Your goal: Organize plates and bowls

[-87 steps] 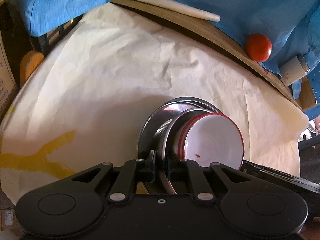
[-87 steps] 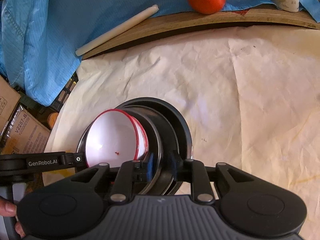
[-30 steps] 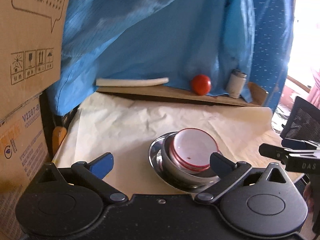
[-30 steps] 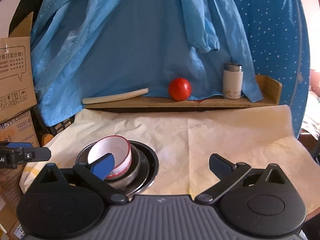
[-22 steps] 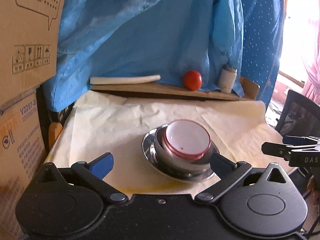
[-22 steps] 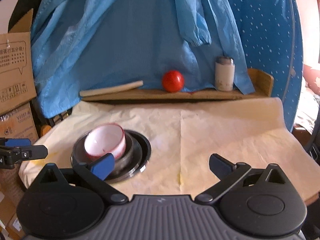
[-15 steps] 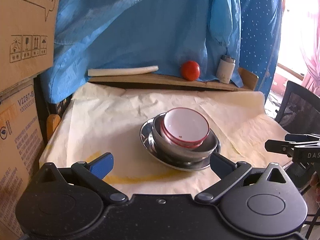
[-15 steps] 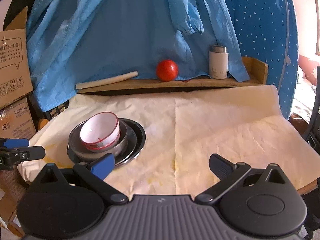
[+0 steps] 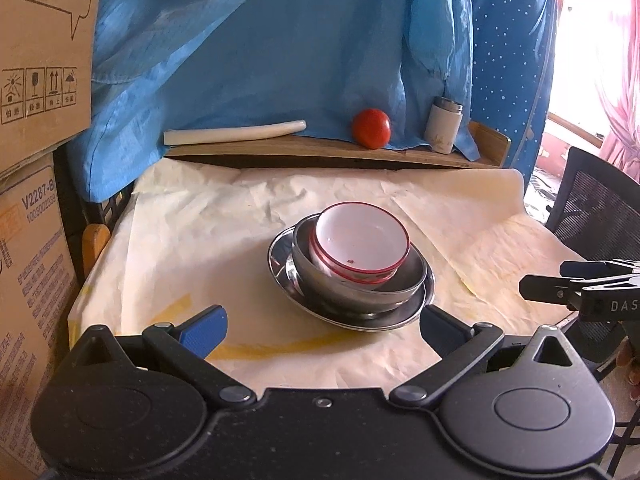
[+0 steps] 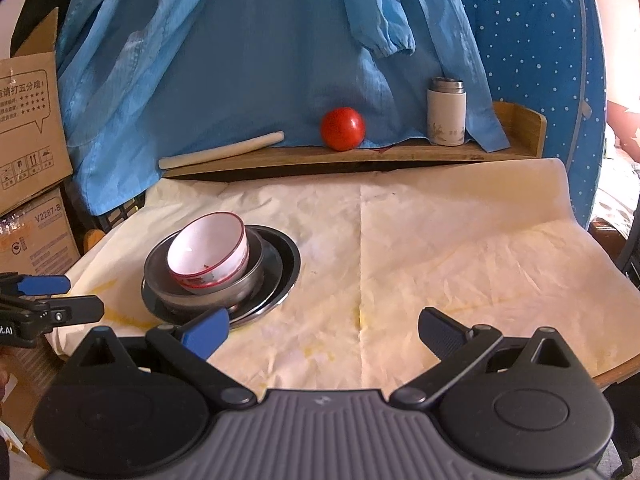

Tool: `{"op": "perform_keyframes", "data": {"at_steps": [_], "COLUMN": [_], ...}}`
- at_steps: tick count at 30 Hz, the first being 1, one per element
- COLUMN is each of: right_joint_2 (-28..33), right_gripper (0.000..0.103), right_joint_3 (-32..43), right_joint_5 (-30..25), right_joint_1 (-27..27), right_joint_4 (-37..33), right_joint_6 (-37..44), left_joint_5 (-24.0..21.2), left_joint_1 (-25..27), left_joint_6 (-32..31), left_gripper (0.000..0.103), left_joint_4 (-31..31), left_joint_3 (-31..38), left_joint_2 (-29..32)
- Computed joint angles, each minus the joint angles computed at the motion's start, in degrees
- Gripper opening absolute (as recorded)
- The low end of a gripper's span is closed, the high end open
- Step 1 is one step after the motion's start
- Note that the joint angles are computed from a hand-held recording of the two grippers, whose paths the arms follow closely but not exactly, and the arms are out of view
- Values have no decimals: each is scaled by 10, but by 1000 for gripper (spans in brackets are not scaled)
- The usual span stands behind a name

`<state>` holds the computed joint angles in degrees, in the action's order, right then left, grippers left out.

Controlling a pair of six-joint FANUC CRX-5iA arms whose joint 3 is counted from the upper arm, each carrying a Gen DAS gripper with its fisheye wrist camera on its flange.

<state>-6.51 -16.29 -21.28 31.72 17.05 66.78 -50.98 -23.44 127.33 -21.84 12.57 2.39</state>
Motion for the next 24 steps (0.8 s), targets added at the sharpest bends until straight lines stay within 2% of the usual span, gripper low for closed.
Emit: {"op": "perform_keyframes", "data": {"at_steps": [8, 24], "right_joint_2": [5, 4], "right_gripper": [103, 103], "right_joint_3": [18, 16], "right_joint_5": [-17, -18], "right_joint_1": [-2, -2], "right_joint_4": [-41, -38], "right_joint_6": [40, 34], "left_joint_5": [-3, 2], "left_joint_1": [0, 1], "left_joint_6": [0, -8], "left_gripper": [102, 102], "left_joint_4": [0, 5], "left_joint_3": [2, 0], "left_joint_2": [1, 2]}}
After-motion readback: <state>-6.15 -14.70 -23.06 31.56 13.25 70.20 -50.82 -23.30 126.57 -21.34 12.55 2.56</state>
